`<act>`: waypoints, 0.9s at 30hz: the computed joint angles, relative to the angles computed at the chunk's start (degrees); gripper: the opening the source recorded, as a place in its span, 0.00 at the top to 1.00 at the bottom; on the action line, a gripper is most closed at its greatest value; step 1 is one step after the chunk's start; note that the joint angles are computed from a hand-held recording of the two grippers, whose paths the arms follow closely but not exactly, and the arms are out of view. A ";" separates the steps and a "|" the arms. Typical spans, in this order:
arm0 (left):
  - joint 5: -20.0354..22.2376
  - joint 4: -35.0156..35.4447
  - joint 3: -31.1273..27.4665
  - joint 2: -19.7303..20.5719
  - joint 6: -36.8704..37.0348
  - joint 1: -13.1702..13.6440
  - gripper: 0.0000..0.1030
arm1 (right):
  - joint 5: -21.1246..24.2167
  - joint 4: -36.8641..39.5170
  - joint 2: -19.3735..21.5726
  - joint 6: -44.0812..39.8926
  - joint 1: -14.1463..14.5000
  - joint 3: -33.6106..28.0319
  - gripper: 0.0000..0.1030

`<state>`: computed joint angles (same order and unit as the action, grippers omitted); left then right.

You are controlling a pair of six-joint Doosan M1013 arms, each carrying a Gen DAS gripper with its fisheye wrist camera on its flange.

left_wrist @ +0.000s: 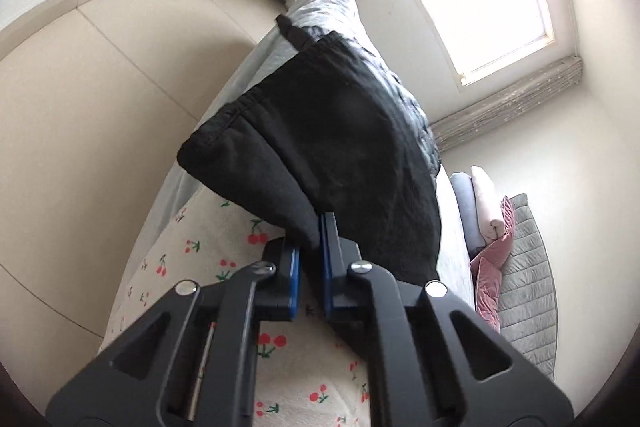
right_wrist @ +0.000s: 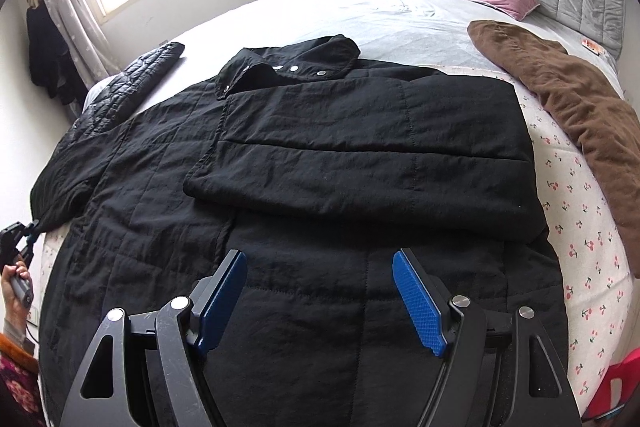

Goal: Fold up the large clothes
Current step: 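Grasp the second black sleeve with the left gripper and lift it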

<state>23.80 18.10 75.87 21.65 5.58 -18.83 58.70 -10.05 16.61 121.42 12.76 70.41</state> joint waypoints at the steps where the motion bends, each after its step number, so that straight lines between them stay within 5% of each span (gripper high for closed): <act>1: 0.44 3.17 -0.39 -0.36 -1.14 -0.51 0.92 | -0.19 0.02 -0.10 0.02 -0.04 0.04 0.26; 4: 2.06 13.36 -3.70 -0.77 -1.92 -2.60 0.93 | -0.95 -0.08 -0.45 0.15 -0.08 0.29 0.26; 9: 2.37 13.90 -12.06 0.25 9.96 -5.55 0.93 | -1.57 0.57 -0.90 -0.06 -0.29 0.45 0.26; 21: 8.32 -11.60 -34.52 10.44 48.44 -12.91 0.93 | -3.23 2.60 -1.93 -0.70 -1.25 1.26 0.26; 27: 17.97 -28.94 -43.80 17.06 66.65 -15.56 0.89 | -3.18 3.54 -1.89 -0.73 -1.72 1.52 0.26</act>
<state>41.77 -10.84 32.08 38.70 72.23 -34.39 55.53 -6.52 14.72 120.70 11.03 71.94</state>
